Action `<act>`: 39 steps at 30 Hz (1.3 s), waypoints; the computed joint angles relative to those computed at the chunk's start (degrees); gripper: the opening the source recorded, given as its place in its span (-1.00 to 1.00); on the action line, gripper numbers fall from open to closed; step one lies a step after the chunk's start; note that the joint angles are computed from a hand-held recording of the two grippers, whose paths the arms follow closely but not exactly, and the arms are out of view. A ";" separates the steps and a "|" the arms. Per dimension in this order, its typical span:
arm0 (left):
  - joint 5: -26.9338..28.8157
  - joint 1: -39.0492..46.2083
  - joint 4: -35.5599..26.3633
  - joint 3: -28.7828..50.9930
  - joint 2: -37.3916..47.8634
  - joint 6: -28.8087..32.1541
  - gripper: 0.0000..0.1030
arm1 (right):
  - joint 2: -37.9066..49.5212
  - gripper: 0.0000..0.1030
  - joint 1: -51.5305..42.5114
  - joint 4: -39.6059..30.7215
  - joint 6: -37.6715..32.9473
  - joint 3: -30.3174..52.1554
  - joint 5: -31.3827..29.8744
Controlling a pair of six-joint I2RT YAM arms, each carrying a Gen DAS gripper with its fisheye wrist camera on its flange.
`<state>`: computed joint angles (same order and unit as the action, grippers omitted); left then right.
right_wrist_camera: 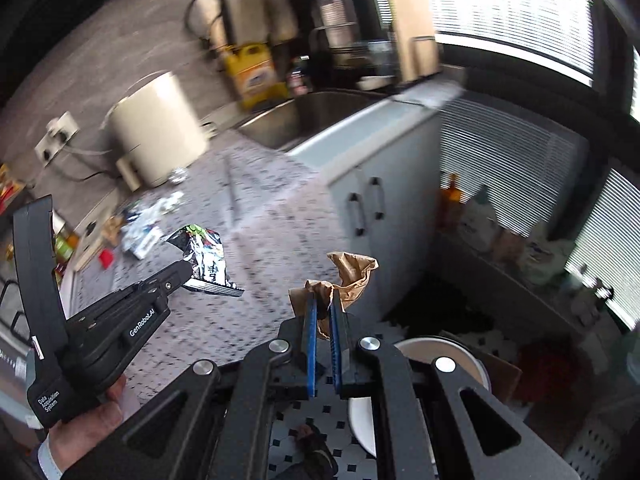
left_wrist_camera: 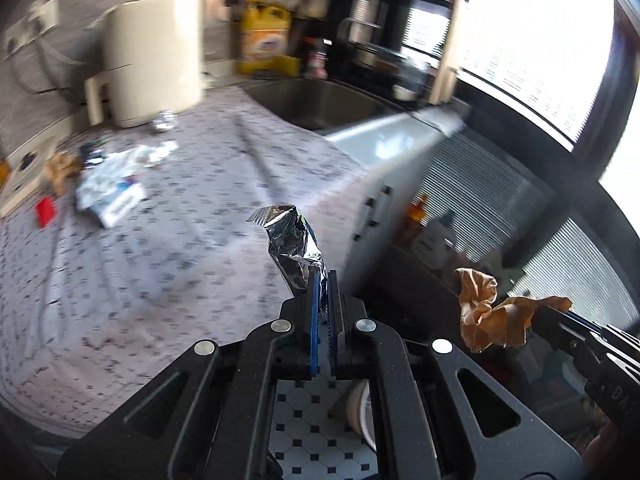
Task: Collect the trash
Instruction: 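Carry the foil and brown paper to the white bucket and release both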
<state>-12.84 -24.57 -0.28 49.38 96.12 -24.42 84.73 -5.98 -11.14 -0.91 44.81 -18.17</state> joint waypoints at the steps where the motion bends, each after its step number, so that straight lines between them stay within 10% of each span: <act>1: -0.07 -1.40 -0.38 1.33 1.10 -0.05 -0.91 | -0.08 -0.88 -1.72 -0.24 -0.44 -0.21 -0.26; 15: 2.22 -10.56 -2.50 10.59 15.79 -1.76 -0.91 | 10.00 -0.79 -15.58 1.74 -4.57 -2.39 -1.24; 18: 3.45 -11.24 -2.94 11.70 19.60 -2.40 -0.91 | 13.33 -0.19 -17.70 3.62 -4.80 -3.52 -1.10; 32: 9.72 -16.36 -4.03 19.01 32.66 -4.95 -0.89 | 21.26 -0.12 -25.78 5.41 -8.21 -5.15 1.45; 39: 11.16 -18.03 -3.97 21.73 34.75 -5.59 -0.03 | 21.10 -0.08 -29.03 4.91 -9.97 -4.97 2.34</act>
